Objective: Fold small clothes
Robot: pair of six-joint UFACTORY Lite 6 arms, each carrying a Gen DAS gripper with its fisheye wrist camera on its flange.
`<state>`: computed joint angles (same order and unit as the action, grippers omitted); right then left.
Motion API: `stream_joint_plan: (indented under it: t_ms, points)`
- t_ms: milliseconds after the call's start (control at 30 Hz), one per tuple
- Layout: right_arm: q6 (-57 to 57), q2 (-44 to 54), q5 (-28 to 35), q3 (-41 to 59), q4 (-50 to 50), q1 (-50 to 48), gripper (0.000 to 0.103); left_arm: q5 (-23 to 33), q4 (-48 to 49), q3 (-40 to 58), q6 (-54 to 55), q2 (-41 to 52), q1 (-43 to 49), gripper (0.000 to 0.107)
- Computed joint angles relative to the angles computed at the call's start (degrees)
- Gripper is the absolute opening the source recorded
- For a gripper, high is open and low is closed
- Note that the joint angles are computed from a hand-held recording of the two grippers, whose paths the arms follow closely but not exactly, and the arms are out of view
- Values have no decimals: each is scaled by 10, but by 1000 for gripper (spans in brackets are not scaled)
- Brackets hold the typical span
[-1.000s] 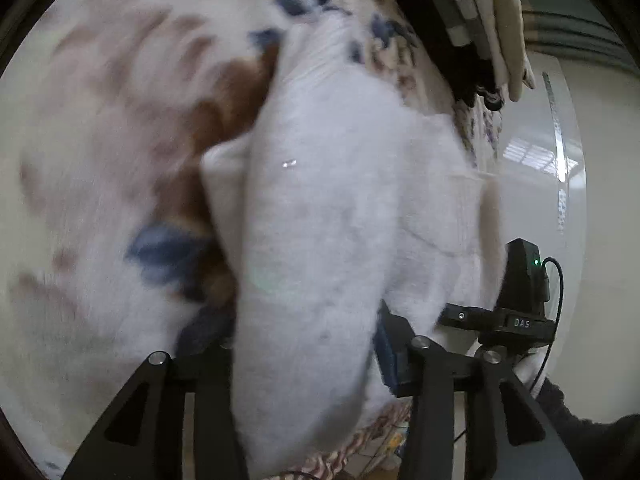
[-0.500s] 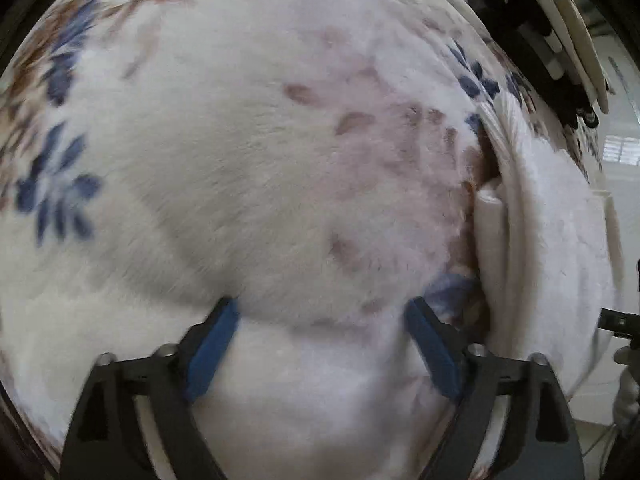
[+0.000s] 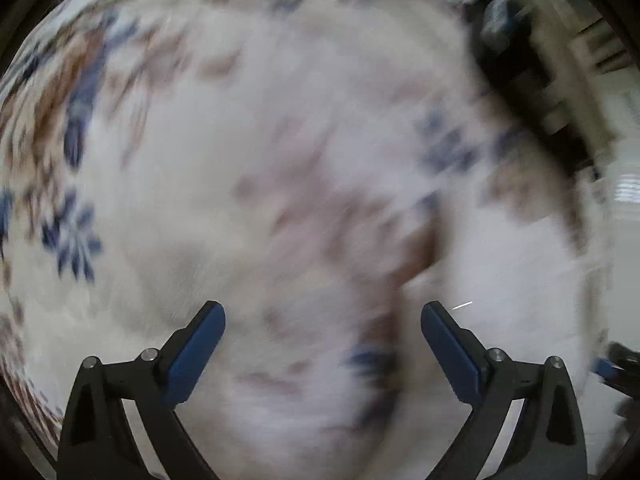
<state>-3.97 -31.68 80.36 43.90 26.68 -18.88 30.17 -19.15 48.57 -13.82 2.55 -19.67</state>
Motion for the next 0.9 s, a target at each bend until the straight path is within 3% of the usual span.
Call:
stream_joint_plan:
  t_ms: [100,167,233,267,300,500,600,733,867,900]
  points:
    - [-23,53,-27,42,2,2,75,21,-96,107,103,76,-1,100]
    - [-18,92,-62,52,0,29,75,35,-102,166,122,142,-18,99]
    - [-34,135,-92,54,19,36,58,52,-89,217,139,206,-28,65]
    - [-28,151,-111,52,26,53,21,55,-111,233,160,228,-36,7]
    - [-18,164,-128,53,27,64,6,82,-110,242,156,225,-35,6]
    - [-20,160,-147,81,27,24,5,95,-79,216,131,135,2,5]
    - [-16,177,-159,92,16,-13,4,84,-86,193,143,147,39,3]
    - [27,235,-204,81,-19,8,4,81,-119,188,165,186,51,3]
    - [-7,256,-165,76,11,15,8,118,-205,159,223,140,69,9]
    - [-31,238,-140,71,27,-5,18,139,-240,131,251,105,86,16]
